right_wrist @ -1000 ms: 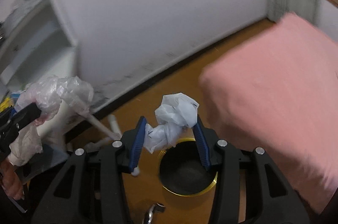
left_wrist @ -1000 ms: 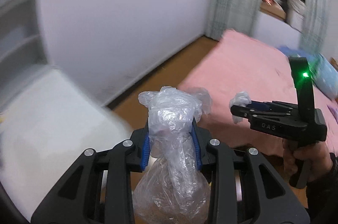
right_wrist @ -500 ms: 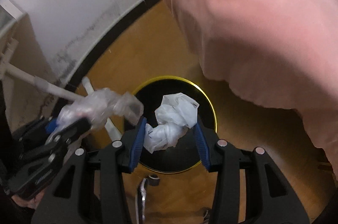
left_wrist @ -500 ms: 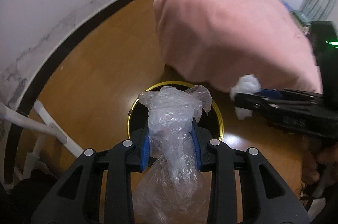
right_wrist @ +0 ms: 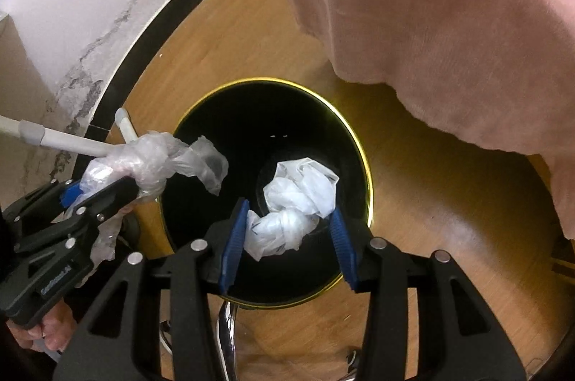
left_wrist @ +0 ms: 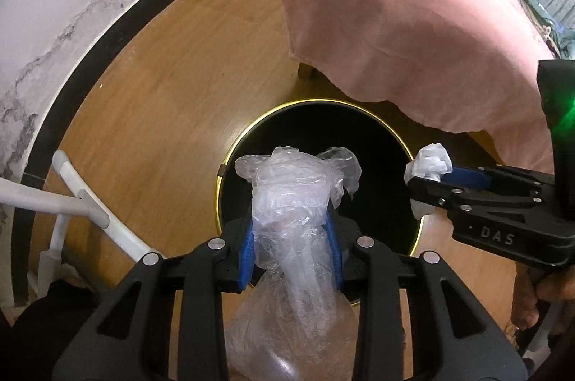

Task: Collect trash
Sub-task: 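Carry the plastic bag and tissue in both tools over the black bin, then open both tools to drop the bag and tissue into the bin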

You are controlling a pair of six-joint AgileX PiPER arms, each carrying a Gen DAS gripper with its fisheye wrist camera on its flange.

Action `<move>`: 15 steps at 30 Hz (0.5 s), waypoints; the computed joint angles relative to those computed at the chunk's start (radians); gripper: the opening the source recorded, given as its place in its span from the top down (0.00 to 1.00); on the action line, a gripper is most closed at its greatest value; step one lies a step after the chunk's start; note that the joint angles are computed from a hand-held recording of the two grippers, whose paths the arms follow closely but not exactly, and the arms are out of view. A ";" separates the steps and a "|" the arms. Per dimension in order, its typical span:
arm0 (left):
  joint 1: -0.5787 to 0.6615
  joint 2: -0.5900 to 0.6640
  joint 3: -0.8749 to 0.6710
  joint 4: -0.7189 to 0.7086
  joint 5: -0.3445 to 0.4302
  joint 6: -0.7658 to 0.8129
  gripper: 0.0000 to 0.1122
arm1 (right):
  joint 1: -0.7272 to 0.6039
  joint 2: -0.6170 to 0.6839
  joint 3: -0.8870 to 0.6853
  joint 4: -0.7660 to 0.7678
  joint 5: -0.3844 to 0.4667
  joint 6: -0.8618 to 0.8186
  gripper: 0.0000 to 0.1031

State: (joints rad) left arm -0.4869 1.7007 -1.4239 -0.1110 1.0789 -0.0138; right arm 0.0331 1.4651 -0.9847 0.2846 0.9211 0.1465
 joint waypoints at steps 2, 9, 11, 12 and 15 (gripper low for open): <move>0.000 0.003 0.000 -0.002 -0.001 0.006 0.72 | 0.002 0.012 0.002 0.009 -0.013 -0.002 0.56; -0.004 0.012 -0.010 0.009 0.010 -0.005 0.72 | -0.014 0.012 0.007 0.045 -0.019 -0.036 0.56; -0.006 0.012 -0.012 0.012 0.014 -0.006 0.72 | -0.017 0.009 0.006 0.051 -0.019 -0.043 0.56; -0.007 0.013 -0.014 0.013 0.017 -0.007 0.72 | -0.019 0.008 0.006 0.052 -0.018 -0.046 0.55; -0.004 0.011 -0.014 0.012 0.021 -0.004 0.71 | -0.023 0.008 0.003 0.053 -0.017 -0.050 0.55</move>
